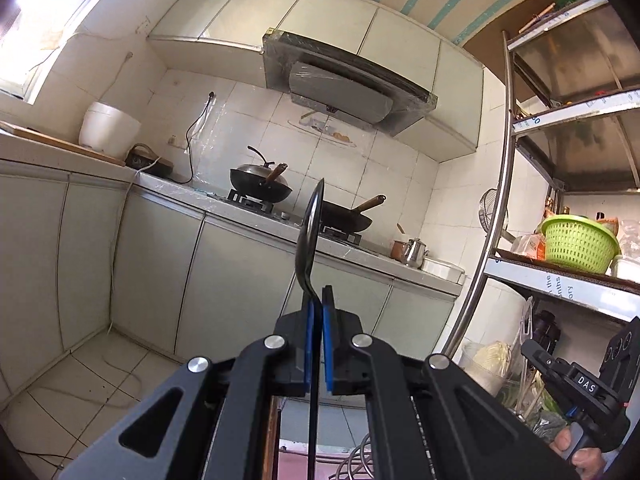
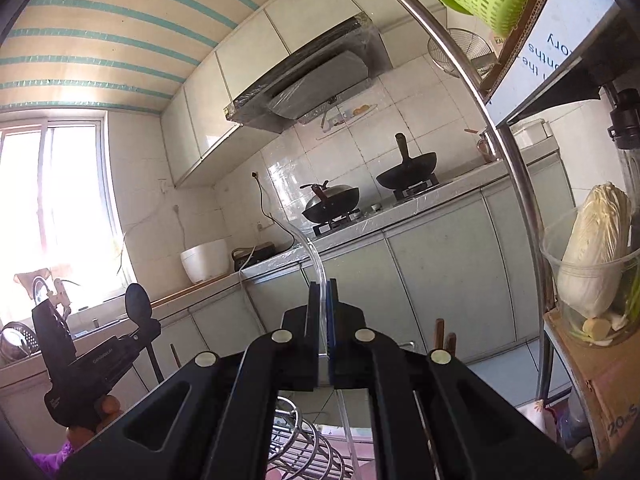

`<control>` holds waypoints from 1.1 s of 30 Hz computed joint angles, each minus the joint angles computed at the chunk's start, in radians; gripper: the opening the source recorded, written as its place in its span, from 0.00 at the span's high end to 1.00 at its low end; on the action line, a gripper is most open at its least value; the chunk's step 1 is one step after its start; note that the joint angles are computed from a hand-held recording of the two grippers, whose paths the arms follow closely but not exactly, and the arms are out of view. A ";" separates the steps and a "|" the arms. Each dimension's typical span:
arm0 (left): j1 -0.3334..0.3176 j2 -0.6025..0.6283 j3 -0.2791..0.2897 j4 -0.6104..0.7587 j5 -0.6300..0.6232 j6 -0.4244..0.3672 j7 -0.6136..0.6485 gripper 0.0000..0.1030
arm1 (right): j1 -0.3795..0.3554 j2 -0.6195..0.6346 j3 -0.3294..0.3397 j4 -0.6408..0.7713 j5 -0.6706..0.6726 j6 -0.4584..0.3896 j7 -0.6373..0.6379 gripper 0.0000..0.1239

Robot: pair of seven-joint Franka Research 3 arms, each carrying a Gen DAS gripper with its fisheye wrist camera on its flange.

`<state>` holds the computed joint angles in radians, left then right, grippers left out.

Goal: Organize utensils
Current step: 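Lift the black spoon and clear spoon up above the pink cup, then lower both spoons into the pink cup and open both grippers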

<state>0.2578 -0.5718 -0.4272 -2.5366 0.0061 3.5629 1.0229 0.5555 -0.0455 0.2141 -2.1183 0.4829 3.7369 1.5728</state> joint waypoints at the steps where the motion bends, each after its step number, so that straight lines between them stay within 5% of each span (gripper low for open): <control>1: 0.030 -0.007 -0.032 -0.005 -0.011 0.005 0.011 0.97 | 0.000 -0.003 0.000 -0.004 0.002 -0.010 0.000 0.97; 6: 0.010 -0.027 -0.024 -0.046 -0.014 0.001 0.011 0.97 | 0.010 -0.046 0.029 -0.051 0.092 -0.029 -0.064 0.98; 15: -0.174 -0.072 0.174 -0.109 0.112 -0.059 -0.045 0.97 | 0.029 -0.097 0.105 -0.089 0.438 -0.053 -0.273 0.97; 21: -0.041 -0.111 0.074 -0.103 0.112 -0.025 -0.016 0.97 | 0.052 -0.109 0.097 -0.107 0.505 -0.043 -0.289 0.97; 26: -0.012 -0.076 0.035 -0.091 0.087 -0.023 -0.020 0.97 | 0.053 -0.100 0.084 -0.101 0.475 -0.042 -0.265 0.97; 30: -0.049 -0.056 0.056 -0.110 0.095 -0.057 -0.030 0.97 | 0.052 -0.098 0.085 -0.102 0.498 -0.049 -0.278 0.97; 33: -0.129 -0.053 0.128 -0.132 0.134 -0.098 -0.041 0.97 | 0.053 -0.106 0.089 -0.108 0.526 -0.052 -0.284 0.97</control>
<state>0.1292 -0.6251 -0.2988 -2.6690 0.1401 3.4653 0.9821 0.6089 -0.1511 0.3029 -2.2259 1.0091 3.6844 1.2891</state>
